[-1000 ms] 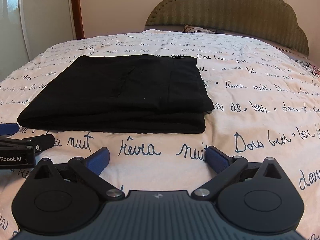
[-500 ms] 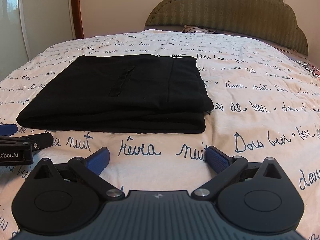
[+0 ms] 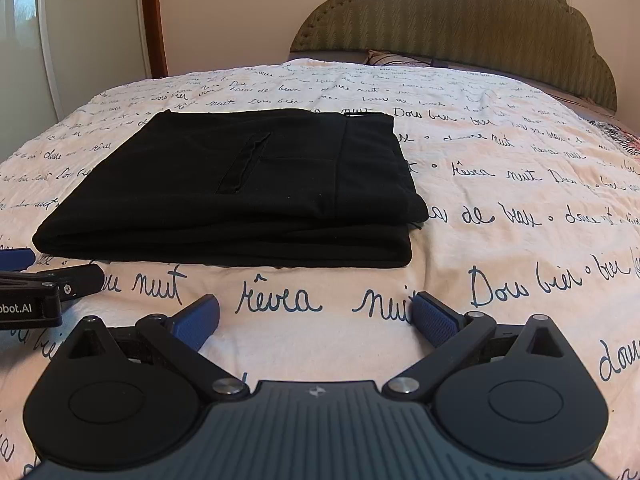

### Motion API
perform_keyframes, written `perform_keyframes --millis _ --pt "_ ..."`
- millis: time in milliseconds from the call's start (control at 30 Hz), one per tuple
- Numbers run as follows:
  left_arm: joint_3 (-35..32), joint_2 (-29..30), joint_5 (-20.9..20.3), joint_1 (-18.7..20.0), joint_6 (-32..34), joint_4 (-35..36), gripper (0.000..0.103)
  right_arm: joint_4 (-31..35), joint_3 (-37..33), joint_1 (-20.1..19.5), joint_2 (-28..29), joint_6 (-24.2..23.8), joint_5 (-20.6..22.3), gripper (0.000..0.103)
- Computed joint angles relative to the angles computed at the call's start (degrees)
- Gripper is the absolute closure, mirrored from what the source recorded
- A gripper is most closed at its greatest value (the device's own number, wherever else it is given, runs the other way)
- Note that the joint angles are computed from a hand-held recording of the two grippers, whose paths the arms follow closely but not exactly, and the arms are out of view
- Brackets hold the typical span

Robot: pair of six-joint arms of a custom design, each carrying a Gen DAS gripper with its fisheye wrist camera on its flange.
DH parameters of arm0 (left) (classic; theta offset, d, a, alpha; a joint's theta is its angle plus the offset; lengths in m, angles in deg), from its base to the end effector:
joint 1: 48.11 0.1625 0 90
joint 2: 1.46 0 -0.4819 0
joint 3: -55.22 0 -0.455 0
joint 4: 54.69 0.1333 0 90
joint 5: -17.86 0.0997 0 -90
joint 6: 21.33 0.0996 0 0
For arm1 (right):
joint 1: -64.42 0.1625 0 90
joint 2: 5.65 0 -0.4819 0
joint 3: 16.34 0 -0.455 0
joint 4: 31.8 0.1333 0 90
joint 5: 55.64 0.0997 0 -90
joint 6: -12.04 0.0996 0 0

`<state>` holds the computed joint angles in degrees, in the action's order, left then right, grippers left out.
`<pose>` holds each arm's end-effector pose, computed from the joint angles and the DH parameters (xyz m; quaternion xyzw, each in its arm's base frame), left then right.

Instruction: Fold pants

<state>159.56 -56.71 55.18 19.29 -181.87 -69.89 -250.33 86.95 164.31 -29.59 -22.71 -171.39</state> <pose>-0.0218 -0.6053 0.0982 0.0890 0.8131 -0.4321 0.3799 0.2016 -0.6324 -0.0723 0.2509 -0.8552 0.3525 0.2852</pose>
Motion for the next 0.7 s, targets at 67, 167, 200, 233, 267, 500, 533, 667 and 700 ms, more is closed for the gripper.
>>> perform_keyframes --millis 67,167,200,233,267,500,533,667,700 --pt "-0.62 0.66 -1.22 -0.24 1.40 -0.03 0.000 0.11 -0.01 -0.04 -0.05 0.12 0.14 0.000" --pt "-0.79 1.06 -2.03 -0.48 2.43 -0.46 0.000 0.16 -0.02 -0.05 -0.06 0.17 0.19 0.000" --pt "-0.84 1.06 -1.91 -0.43 2.25 -0.24 0.000 0.15 -0.03 -0.03 -0.03 0.15 0.15 0.000" --pt "-0.82 0.96 -1.60 -0.31 1.87 -0.02 0.000 0.15 -0.05 -0.01 -0.01 0.15 0.12 0.000" --pt "-0.76 0.83 -1.21 -0.18 1.51 0.14 0.000 0.18 -0.04 -0.04 -0.05 0.18 0.17 0.000" --pt "-0.66 0.34 0.08 0.11 0.43 1.35 0.000 0.18 -0.02 -0.05 -0.05 0.15 0.17 0.000" --pt "-0.67 0.30 0.23 0.15 0.33 1.51 0.000 0.19 0.00 -0.07 -0.08 0.17 0.20 0.000" --pt "-0.42 -0.05 1.05 0.32 -0.18 1.63 0.000 0.17 0.01 -0.07 -0.08 0.17 0.20 0.000" --pt "-0.36 -0.08 1.08 0.31 -0.16 1.57 0.000 0.17 0.00 -0.05 -0.06 0.18 0.19 0.000"
